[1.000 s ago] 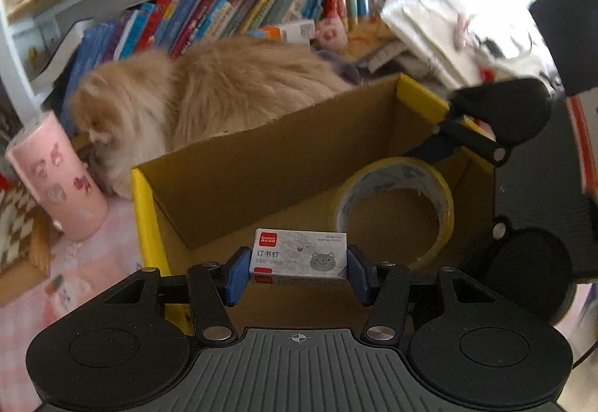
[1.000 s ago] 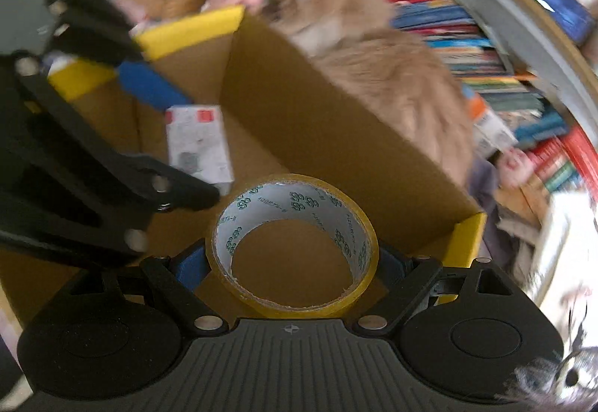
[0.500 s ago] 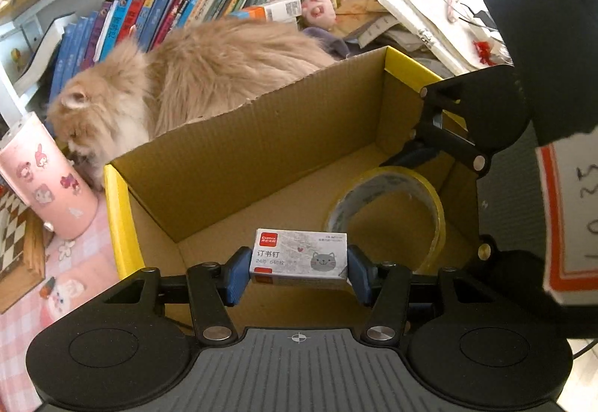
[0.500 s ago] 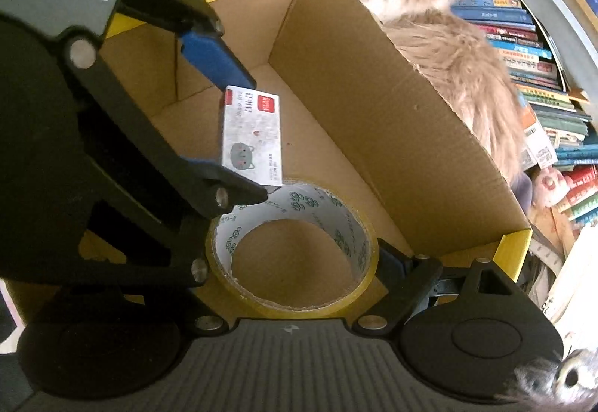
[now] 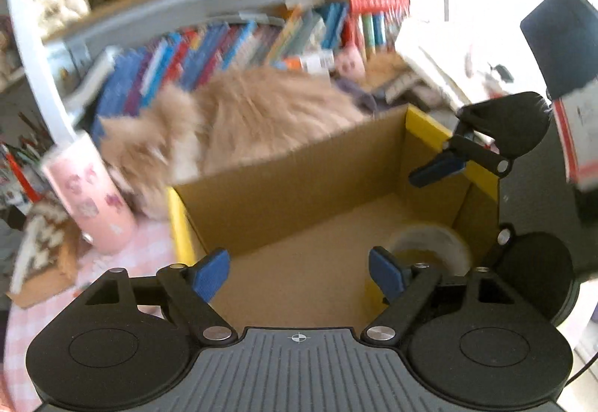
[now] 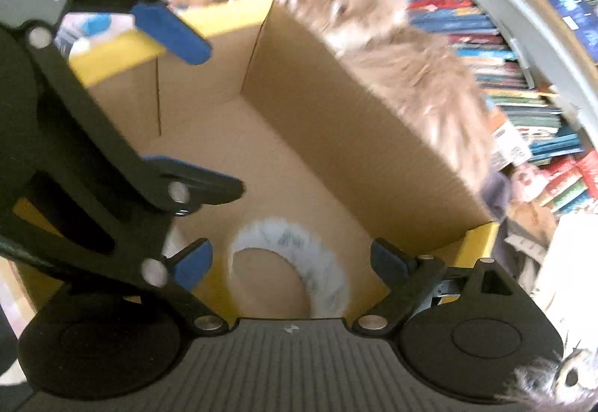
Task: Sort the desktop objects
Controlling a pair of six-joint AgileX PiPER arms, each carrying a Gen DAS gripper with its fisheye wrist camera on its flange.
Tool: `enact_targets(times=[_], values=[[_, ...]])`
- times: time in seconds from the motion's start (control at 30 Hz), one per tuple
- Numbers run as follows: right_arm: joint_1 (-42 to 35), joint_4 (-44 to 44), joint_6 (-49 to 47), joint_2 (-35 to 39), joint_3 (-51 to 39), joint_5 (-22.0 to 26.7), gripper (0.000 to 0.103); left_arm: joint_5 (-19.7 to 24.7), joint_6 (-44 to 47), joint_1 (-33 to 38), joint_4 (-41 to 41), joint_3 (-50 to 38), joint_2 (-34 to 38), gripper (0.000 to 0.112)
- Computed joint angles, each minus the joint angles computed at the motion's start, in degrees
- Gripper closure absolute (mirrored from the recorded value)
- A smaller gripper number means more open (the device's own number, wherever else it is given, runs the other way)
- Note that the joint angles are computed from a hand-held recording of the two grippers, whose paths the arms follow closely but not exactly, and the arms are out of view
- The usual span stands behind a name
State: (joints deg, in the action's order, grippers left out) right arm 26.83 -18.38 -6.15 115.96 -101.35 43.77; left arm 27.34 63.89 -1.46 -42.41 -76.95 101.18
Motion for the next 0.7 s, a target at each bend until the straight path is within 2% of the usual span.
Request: enact_targets(times=[0.1, 0.17, 0.27, 0.37, 0.47, 0.6, 0.7], values=[[0.7, -2.7, 6.0, -5.8, 7.0, -4.8, 0.012, -3.6, 11.6, 2.3, -14.8, 6.1, -5.0, 0.026], [0.9, -4.4, 10.7, -9.4, 11.2, -8.3, 0.012, -2.9, 18.8, 4.5, -24.7, 9.3, -8.0, 0.025], [1.6, -9.3, 21.1, -14.7, 17.3, -12.9, 0.012, -2.4, 26.3, 6.7, -34.2, 13.2, -12.0, 0.024], [3.0, -14.8, 31.6, -19.0, 22.0, -15.8, 0.012, -3.9, 30.2, 7.5, -38.2, 16.2, -15.3, 0.023], [5.1, -21.5, 41.6, -22.8, 26.1, -16.5, 0.012, -5.1, 29.0, 8.3, -37.6, 18.8, -18.3, 0.023], [8.6, -36.0, 59.4, -26.3, 30.8, -14.6, 0.012, -5.7, 31.7, 10.0, -40.8, 23.6, -22.4, 0.022], [10.3, -43.9, 70.7, -27.7, 33.4, -12.3, 0.012, -9.5, 37.7, 10.1, -47.4, 27.6, -25.8, 0.019]])
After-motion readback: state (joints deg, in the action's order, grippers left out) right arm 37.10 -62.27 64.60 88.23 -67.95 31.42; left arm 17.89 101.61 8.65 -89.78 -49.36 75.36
